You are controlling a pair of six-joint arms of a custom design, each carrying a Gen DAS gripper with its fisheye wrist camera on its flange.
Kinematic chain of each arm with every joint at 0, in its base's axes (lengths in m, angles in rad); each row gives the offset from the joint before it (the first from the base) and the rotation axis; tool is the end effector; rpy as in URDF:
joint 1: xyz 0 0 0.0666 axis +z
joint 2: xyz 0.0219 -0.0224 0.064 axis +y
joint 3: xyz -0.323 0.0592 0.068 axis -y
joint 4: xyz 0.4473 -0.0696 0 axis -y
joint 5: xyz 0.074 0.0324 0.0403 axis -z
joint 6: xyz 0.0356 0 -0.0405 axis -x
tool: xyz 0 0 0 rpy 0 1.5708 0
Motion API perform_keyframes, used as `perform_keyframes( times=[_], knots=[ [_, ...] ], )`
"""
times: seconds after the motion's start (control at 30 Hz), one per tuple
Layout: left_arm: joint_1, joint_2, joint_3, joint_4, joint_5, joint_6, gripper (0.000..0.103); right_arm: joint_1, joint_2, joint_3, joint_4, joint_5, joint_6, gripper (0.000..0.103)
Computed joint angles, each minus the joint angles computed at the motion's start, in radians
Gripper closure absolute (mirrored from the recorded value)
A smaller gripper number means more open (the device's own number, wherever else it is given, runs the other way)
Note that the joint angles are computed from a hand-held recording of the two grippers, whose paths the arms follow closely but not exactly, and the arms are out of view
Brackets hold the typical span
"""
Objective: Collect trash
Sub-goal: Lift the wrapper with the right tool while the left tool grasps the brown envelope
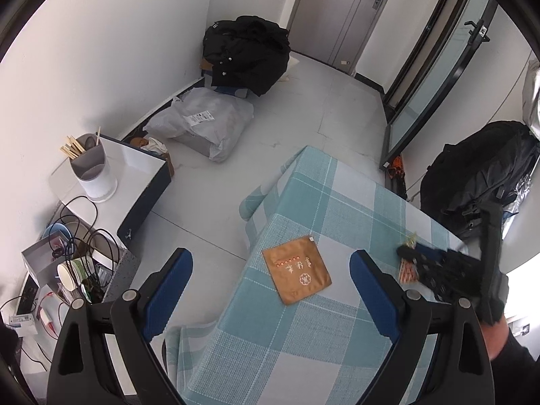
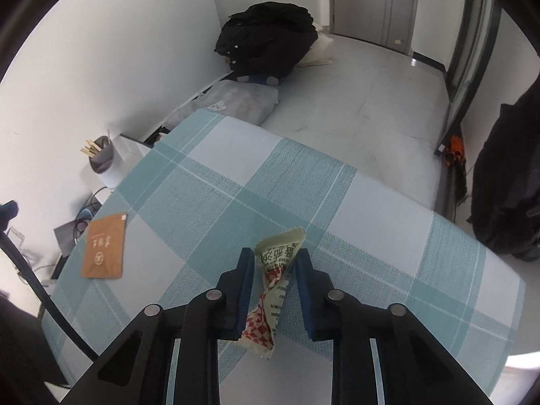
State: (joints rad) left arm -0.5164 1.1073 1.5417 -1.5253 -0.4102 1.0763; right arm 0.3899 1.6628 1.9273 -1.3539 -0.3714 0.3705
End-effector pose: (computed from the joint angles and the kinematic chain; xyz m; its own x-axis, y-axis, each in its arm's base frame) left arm 0.3487 -0.1821 0.5435 -0.6237 -0.5741 -0.5305 -0.5401 0.8071 -0.2385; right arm 0.5507 0.2398 0.4678 -0.5797 -0.6030 -0.5481 -0.7719 0.6219 0.1322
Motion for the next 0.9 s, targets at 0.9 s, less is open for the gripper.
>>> perform_keyframes(
  times=[0.9],
  knots=[
    [0.017, 0.052, -0.017, -0.014, 0.139, -0.115, 0.011, -0.081, -0.293, -0.328, -0.033, -0.119, 0.061, 0.081]
  ],
)
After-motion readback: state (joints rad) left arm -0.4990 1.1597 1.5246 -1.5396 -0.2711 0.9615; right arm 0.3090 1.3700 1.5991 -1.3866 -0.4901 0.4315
